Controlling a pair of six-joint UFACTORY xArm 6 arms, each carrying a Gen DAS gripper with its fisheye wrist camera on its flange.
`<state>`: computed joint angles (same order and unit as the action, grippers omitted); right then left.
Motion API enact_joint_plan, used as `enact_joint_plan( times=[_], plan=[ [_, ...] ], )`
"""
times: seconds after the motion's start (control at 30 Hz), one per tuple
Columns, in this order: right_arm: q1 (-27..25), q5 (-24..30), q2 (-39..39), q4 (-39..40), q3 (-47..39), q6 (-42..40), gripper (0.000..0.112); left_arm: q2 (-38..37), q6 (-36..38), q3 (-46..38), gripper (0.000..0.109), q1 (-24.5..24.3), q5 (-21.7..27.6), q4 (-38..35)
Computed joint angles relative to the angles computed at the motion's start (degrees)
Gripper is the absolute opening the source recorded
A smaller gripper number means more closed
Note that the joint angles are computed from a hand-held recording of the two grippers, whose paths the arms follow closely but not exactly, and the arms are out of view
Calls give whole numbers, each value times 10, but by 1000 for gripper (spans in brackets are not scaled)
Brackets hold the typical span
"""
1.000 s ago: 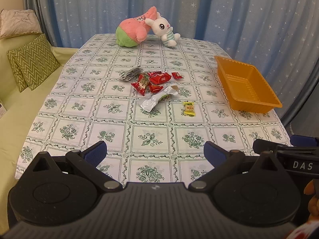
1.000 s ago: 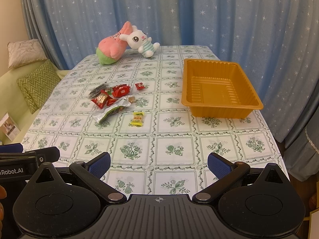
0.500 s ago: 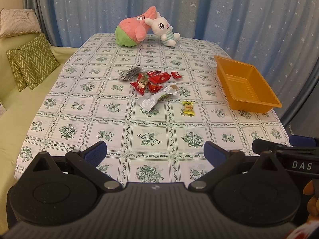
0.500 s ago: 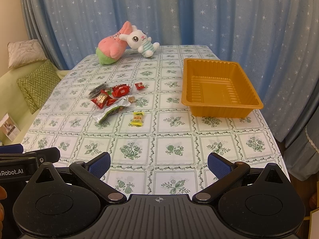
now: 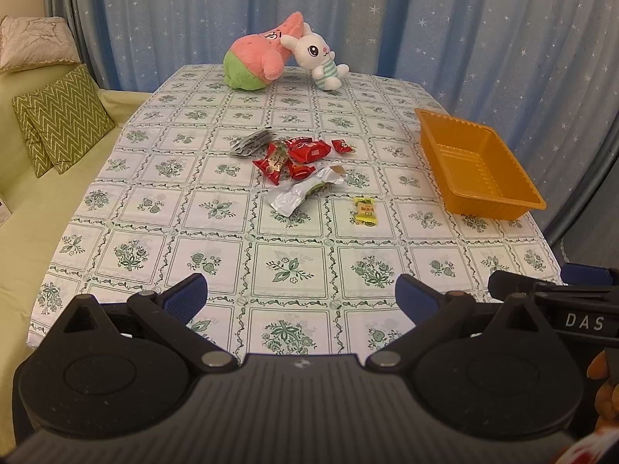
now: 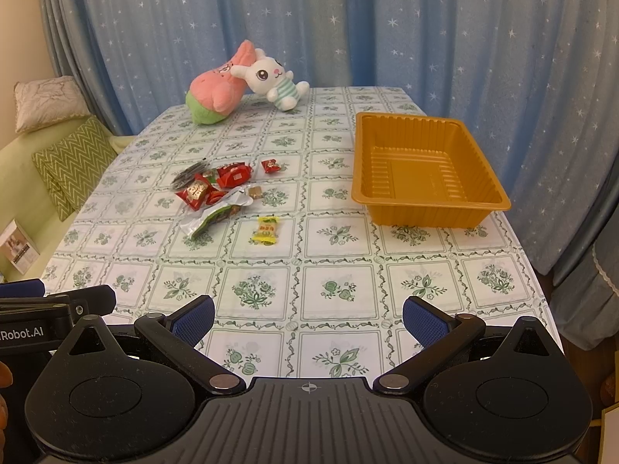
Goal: Organize snacks
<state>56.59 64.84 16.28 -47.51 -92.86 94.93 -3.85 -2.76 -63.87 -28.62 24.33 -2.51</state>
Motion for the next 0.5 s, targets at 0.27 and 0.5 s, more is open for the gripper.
enact_joint_plan(
  times=[0.27,0.5],
  plan=[
    [1,-1,2,0,1,5,103,0,-1,2,103,-2,-2,-1],
    [-9,-19,2,-12,15,24,103,21,33,-16,103,11,2,-43]
  ],
)
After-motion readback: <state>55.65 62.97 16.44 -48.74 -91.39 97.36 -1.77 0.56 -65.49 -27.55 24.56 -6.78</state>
